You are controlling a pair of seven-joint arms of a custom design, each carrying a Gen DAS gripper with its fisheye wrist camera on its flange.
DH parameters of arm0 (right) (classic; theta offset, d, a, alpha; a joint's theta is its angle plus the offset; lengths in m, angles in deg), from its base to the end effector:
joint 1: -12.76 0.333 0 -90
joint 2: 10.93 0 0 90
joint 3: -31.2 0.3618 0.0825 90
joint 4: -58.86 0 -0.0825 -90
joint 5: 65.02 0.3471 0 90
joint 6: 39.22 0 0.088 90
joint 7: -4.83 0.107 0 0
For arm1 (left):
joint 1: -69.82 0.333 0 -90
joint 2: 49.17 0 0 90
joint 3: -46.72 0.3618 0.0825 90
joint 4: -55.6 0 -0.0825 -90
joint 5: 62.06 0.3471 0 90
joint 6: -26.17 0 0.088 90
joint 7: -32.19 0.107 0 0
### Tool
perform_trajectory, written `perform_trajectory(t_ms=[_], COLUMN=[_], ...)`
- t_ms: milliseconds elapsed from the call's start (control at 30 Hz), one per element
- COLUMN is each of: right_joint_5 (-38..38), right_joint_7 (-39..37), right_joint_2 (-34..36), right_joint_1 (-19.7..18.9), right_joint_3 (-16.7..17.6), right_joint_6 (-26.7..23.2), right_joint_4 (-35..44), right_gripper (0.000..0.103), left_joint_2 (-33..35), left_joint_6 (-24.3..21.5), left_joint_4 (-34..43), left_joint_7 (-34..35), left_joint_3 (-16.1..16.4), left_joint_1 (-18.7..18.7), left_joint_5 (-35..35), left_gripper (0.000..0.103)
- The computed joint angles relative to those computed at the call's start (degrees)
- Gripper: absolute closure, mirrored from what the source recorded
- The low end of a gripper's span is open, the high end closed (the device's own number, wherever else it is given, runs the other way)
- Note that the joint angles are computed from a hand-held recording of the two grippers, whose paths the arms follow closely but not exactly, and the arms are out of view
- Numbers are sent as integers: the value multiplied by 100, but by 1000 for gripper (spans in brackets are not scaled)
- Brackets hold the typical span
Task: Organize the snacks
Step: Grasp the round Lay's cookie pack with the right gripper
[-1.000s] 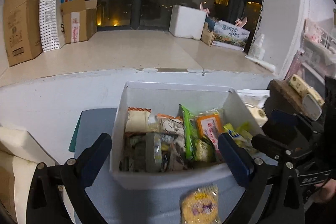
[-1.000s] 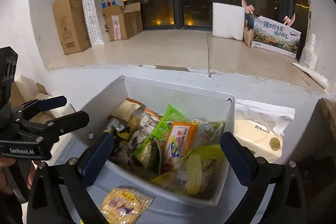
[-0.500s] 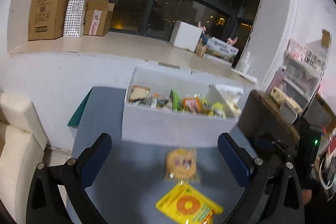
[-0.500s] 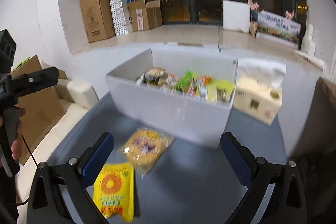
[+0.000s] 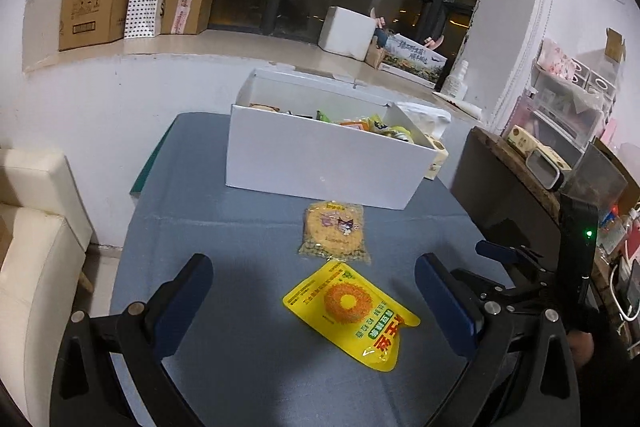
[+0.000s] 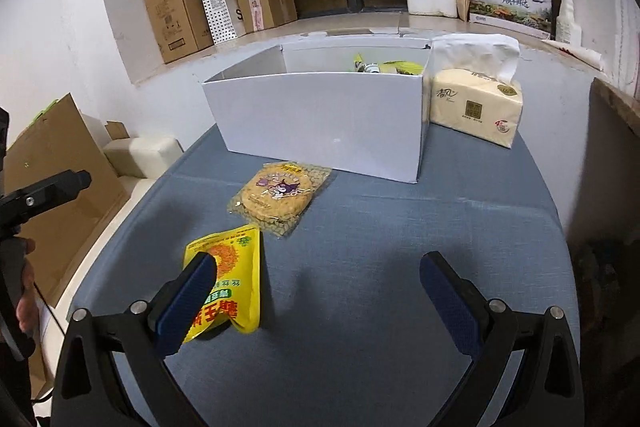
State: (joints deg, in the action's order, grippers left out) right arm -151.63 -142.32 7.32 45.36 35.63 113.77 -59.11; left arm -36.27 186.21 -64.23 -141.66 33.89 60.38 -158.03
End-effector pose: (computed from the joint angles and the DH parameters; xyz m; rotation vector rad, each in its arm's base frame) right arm 0.4520 0.3745 0.3620 -1.5343 1.8575 -0.6705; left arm 0.5420 -0.1653 0.4009 -1.3352 2.3014 -1.3271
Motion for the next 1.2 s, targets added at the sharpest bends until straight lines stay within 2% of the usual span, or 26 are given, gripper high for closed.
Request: perform_trajectory(t_ms=[200,333,400,533,600,700,833,933,967,1000,1067,1133,1200], right_joint_5=[408,806,1549,2492,3040,3831,4526,4690,4727,4788,4953,5162,5162], right_joint_7=[-503,-771,-1471,-2444,-3096,-3989,-4671,-5096,-5139,-5216,-5370,-5524,-5410], right_joint_2=[302,757,1113,1672,1991,2328,2580,2651,2643,2625,2559,2439,2229], right_joint_1=[-78,-185,-328,-389,-534,-593,-569,-353,-265,-214,-200,-282,-169], right_joint_3=[-75,-255,-206,-178,-26,181,238,64,-33,-98,-164,-158,-387], right_joint_6=[222,742,840,624,588,29,-318,-576,-634,-651,-472,-58,342], right_joint_4=[348,878,1273,2042,2469,3006,3358,3517,3530,3521,3404,3138,2785], right_gripper=[0,0,0,0,0,0,0,2,9,13,22,23,23], left_joint_2=[-80,-89,-109,-171,-152,-140,-95,-35,-23,-13,-6,16,52], left_joint_6=[-198,-181,-211,-289,-176,-238,-205,-193,-203,-208,-175,-144,-32], left_joint_4=[-155,-233,-277,-373,-367,-353,-349,-334,-336,-340,-346,-361,-358], left_joint_7=[-101,-11,15,58,36,-74,-63,-180,-194,-212,-261,-329,-511], left_joint_3=[23,24,34,74,91,112,104,78,71,57,31,3,-33], left_joint_1=[48,26,30,62,52,100,96,85,92,89,69,41,-10], left_joint_5=[4,-37,-70,-83,-81,-59,-9,154,176,203,274,401,556], left_gripper=[0,0,0,0,0,0,0,0,0,0,0,0,0])
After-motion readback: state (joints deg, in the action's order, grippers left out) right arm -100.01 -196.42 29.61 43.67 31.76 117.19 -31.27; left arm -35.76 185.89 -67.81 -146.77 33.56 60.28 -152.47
